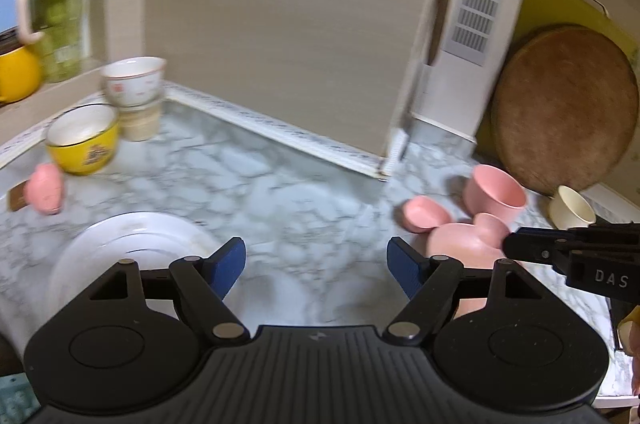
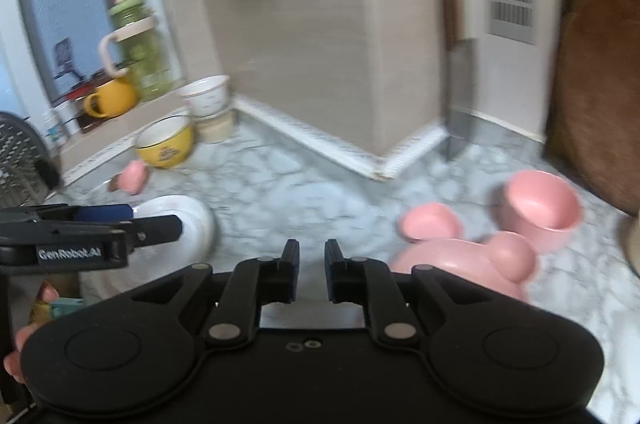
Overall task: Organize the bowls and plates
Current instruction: 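Move both grippers to the rim of the pink pig-shaped plate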
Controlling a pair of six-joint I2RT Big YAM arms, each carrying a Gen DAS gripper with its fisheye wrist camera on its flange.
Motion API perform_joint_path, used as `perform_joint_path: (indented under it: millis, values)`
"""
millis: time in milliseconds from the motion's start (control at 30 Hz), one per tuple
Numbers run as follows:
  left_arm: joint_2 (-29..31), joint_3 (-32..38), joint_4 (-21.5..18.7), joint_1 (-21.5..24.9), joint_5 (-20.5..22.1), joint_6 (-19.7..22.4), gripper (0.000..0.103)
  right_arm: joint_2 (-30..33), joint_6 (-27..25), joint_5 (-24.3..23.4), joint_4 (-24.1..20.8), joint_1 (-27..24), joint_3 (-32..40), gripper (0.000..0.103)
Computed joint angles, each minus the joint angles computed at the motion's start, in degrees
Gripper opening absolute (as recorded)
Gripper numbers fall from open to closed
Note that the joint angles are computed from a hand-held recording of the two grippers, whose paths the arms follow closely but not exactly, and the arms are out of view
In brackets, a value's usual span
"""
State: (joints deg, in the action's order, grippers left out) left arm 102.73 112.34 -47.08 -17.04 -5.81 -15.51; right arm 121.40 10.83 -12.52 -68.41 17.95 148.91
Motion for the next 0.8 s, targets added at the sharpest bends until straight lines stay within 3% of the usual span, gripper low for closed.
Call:
perform_joint_path:
  millis: [100, 200, 367, 467, 567, 667, 700, 767, 800]
  values:
    - [3.22, 4.17, -1.85, -1.34, 1.03, -0.54, 0.078, -6.03, 1.18, 1.06, 6.84, -2.31, -12.09, 0.014]
    - [6.81, 8.67, -4.15, -2.62, 1.91, -0.50, 0.078, -7.60, 1.67, 1.09, 8.07, -4.47, -16.29, 0.014]
    - [12.90, 16.15, -7.93, -4.14, 4.00, -0.14, 0.078, -8.51, -0.32, 0.79, 8.19, -6.90, -20.65, 0.016]
    - [16.90, 21.18, -11.06, -4.86, 4.90, -0.13, 0.078, -6.80, -0.18, 0.37, 4.94, -7.78, -19.15, 0.017]
    - [20.01, 25.32, -13.95, -5.44, 5.58, -0.65, 0.078, -6.73, -0.05, -0.22, 4.68, -8.44, -20.55, 0.017]
    - [21.71, 27.50, -15.71, -5.86, 5.63, -0.47, 0.078, -6.82, -0.99, 3.66, 4.45, -8.35, -21.27, 0.019]
    - [22.02, 27.85, -16.03, -5.91, 5.71, -0.67, 0.078, -7.15, -1.31, 4.06, 4.91, -8.56, -21.82, 0.022]
    - [22.98, 29.27, -16.88, -5.95, 5.61, -1.03, 0.078, -8.02, -0.24, -0.14, 7.11, -9.85, -23.72, 0.047]
    - [23.39, 29.93, -17.23, -5.97, 5.48, -1.13, 0.078, -7.94, 0.52, -1.91, 6.95, -10.35, -23.71, 0.089]
